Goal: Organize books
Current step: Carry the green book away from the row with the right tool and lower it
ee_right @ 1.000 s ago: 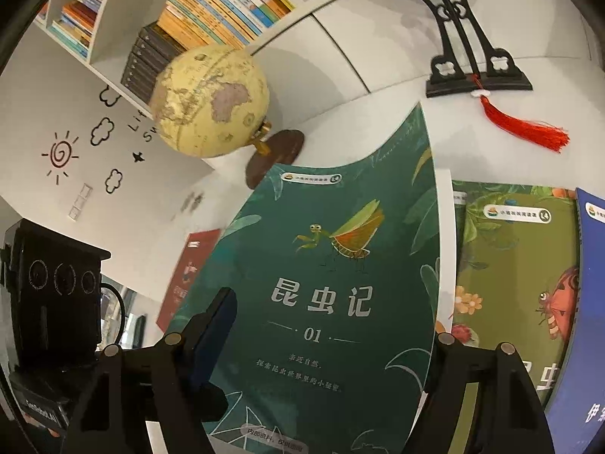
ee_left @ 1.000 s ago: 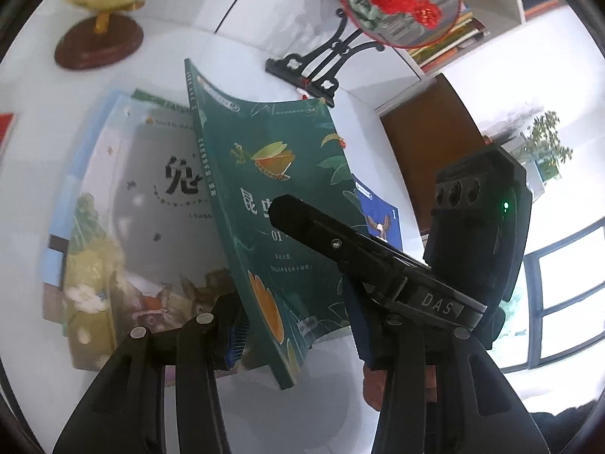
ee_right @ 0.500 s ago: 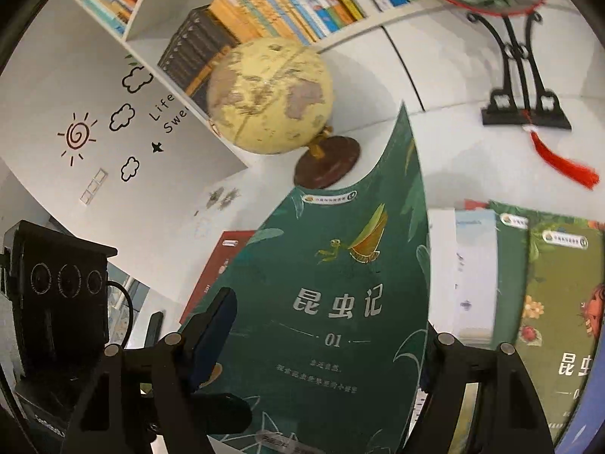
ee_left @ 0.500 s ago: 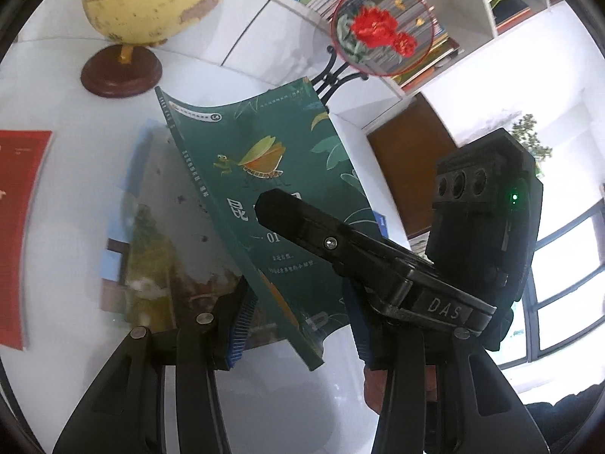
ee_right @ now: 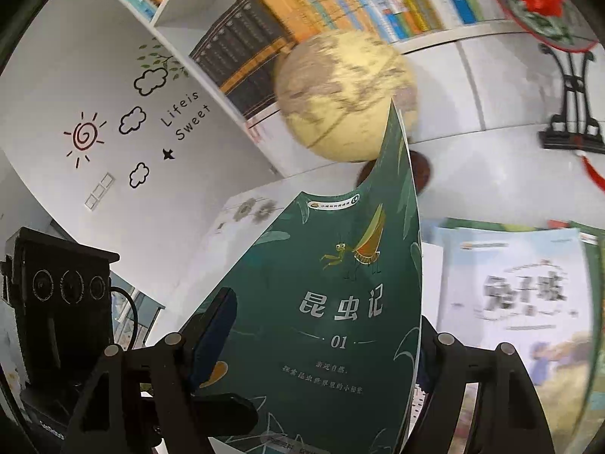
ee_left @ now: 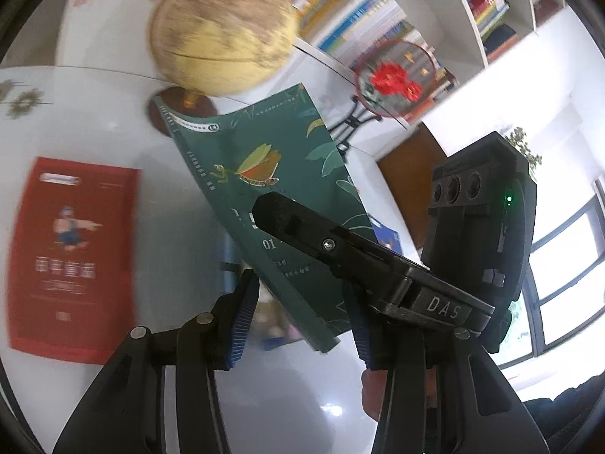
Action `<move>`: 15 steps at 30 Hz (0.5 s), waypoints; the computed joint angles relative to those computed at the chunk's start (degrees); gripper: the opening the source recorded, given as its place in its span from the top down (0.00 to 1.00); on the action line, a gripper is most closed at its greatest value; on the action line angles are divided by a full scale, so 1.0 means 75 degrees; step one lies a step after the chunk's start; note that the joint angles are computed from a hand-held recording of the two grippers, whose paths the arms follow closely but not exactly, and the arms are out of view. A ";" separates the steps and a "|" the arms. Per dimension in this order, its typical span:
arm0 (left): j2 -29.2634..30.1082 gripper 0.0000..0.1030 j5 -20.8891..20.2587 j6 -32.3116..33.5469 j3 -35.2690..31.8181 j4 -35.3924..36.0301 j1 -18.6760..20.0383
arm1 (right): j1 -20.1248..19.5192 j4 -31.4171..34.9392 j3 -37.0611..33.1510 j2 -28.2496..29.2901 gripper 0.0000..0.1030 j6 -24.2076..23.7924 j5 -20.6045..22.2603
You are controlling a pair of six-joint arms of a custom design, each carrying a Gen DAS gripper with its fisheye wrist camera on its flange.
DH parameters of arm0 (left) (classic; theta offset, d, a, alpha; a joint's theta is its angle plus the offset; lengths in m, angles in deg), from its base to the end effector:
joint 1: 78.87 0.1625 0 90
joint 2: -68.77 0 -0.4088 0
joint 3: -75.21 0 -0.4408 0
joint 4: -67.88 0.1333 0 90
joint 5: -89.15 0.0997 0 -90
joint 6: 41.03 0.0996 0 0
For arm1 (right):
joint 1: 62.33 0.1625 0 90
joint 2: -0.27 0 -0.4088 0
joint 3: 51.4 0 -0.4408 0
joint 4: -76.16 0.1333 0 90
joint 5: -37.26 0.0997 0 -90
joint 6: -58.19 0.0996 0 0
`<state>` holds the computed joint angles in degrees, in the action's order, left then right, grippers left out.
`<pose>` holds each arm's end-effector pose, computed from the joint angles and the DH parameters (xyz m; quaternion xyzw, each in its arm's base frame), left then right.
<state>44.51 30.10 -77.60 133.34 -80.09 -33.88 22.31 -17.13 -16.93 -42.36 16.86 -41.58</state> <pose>-0.4810 -0.7417 0.0475 0.0138 0.9441 -0.3228 0.0661 0.0721 -0.8647 0.4260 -0.3150 0.9389 -0.1295 0.0495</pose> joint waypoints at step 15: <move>-0.1784 0.60 0.0483 -0.0754 0.2581 -0.0634 0.0517 | 0.0647 -0.1365 0.2088 -0.0049 0.25 0.1020 -0.0565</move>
